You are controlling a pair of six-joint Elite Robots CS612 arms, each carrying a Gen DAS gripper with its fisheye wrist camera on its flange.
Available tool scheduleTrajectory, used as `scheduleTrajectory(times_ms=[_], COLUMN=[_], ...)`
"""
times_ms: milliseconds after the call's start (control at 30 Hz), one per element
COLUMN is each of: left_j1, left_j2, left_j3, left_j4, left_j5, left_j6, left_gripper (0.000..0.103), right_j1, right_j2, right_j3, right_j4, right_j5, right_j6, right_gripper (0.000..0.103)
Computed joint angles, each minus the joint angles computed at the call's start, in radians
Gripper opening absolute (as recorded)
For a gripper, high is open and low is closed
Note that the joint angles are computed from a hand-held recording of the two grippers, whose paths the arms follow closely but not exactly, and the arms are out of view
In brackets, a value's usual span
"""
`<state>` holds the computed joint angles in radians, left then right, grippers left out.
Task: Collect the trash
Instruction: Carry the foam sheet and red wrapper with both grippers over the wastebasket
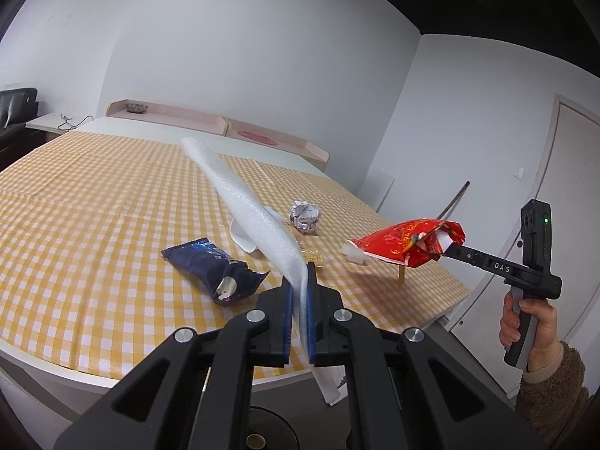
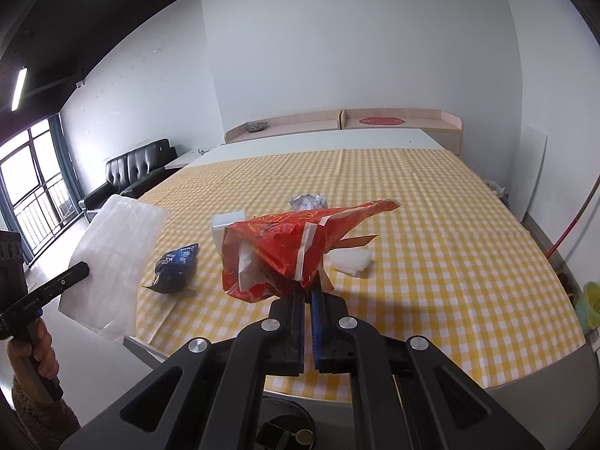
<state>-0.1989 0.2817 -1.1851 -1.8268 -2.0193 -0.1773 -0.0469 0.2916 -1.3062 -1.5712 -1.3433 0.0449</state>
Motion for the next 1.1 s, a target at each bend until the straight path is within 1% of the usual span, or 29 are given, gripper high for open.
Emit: scheduleTrajectory(times_ms=[167,267,300,333,367,400,467,567,633,733,800,967,1100], left_j1=[-0.001,-0.001,0.001,0.007,0.01,0.008,-0.001,-0.005,-0.012,-0.018,-0.022,-0.03,-0.033], left_j2=[0.006,0.014,0.017,0.019,0.022,0.027,0.038,0.049,0.056,0.065,0.07,0.088,0.102], left_j3=[-0.014,-0.034,-0.04,-0.044,-0.052,-0.068,-0.108,-0.146,-0.169,-0.198,-0.215,-0.265,-0.307], left_j4=[0.006,0.007,0.001,-0.007,-0.011,-0.008,0.016,0.051,0.079,0.121,0.147,0.213,0.261], left_j5=[-0.011,-0.008,-0.019,-0.057,-0.075,-0.061,0.002,0.007,0.032,0.039,0.057,0.085,0.097], left_j6=[0.04,0.048,0.036,0.024,0.026,0.034,0.062,0.092,0.117,0.15,0.166,0.197,0.215], left_gripper=[0.007,0.007,0.007,0.007,0.007,0.007,0.007,0.007,0.007,0.007,0.007,0.007,0.007], right_j1=[0.0,0.003,0.004,0.004,0.003,0.002,0.003,0.007,0.009,0.017,0.023,0.025,0.03], right_j2=[0.012,0.021,0.027,0.03,0.034,0.037,0.045,0.058,0.068,0.083,0.091,0.112,0.127], right_j3=[-0.034,-0.054,-0.063,-0.067,-0.071,-0.076,-0.086,-0.105,-0.122,-0.147,-0.158,-0.189,-0.217], right_j4=[0.018,0.029,0.036,0.04,0.048,0.055,0.07,0.09,0.104,0.112,0.117,0.15,0.171], right_j5=[0.025,0.042,0.053,0.062,0.074,0.086,0.106,0.128,0.148,0.159,0.163,0.229,0.249], right_j6=[-0.007,-0.02,-0.024,-0.025,-0.027,-0.029,-0.036,-0.046,-0.053,-0.075,-0.094,-0.098,-0.118], right_gripper=[0.007,0.007,0.007,0.007,0.007,0.007,0.007,0.007,0.007,0.007,0.007,0.007,0.007])
